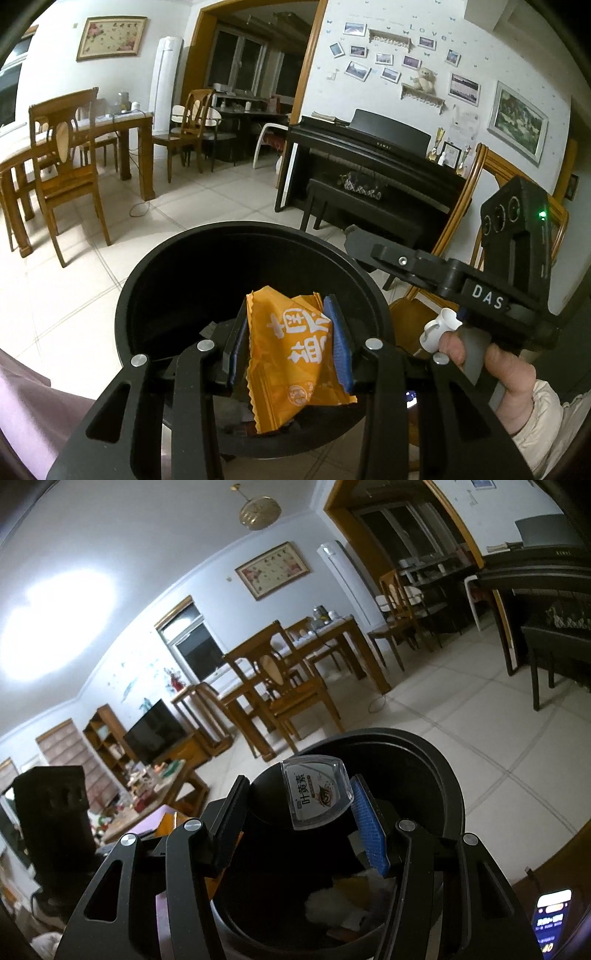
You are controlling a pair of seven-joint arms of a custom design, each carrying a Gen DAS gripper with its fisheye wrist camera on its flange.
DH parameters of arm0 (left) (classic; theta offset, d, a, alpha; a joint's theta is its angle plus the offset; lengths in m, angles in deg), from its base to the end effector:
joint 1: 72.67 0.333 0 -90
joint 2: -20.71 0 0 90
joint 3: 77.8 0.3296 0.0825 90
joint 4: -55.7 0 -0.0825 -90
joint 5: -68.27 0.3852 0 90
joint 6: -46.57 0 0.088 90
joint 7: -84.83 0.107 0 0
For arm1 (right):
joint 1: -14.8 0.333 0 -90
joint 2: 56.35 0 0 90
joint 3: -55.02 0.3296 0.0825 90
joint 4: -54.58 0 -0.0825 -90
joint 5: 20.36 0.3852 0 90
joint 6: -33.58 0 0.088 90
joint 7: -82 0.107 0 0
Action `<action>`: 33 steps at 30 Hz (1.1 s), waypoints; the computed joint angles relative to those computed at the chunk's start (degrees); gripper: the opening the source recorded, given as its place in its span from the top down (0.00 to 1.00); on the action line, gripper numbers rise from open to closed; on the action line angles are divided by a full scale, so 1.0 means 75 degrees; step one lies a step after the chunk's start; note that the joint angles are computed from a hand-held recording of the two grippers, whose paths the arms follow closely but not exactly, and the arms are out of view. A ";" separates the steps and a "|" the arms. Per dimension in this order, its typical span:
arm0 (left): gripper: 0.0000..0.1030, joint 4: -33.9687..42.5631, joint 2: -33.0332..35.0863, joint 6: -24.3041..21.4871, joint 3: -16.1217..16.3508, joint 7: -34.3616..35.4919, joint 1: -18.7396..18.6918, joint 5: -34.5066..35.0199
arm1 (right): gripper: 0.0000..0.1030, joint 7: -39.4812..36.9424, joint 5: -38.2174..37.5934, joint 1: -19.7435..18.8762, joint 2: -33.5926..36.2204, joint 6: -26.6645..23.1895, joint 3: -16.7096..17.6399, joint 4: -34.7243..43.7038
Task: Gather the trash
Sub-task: 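Carry the orange packet and eye-drop bottle to the black bin and release both, then move both tools back over the table toward the battery card and puck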
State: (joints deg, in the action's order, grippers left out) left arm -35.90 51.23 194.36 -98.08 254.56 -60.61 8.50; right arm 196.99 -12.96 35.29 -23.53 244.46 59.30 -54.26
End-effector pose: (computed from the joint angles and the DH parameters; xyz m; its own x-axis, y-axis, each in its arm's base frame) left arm 0.7272 -0.0455 0.3909 -0.6607 -0.7288 0.1800 -0.5276 0.2803 -0.8019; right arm 0.6299 0.2621 0.3581 0.1221 -0.8574 -0.4999 -0.4741 0.3921 -0.7883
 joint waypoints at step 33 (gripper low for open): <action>0.05 -0.0915 -0.0860 0.0953 0.0475 0.0514 0.0430 -0.1062 | 0.24 -0.0182 0.0248 0.0802 0.1027 -0.0993 -0.0053 0.1760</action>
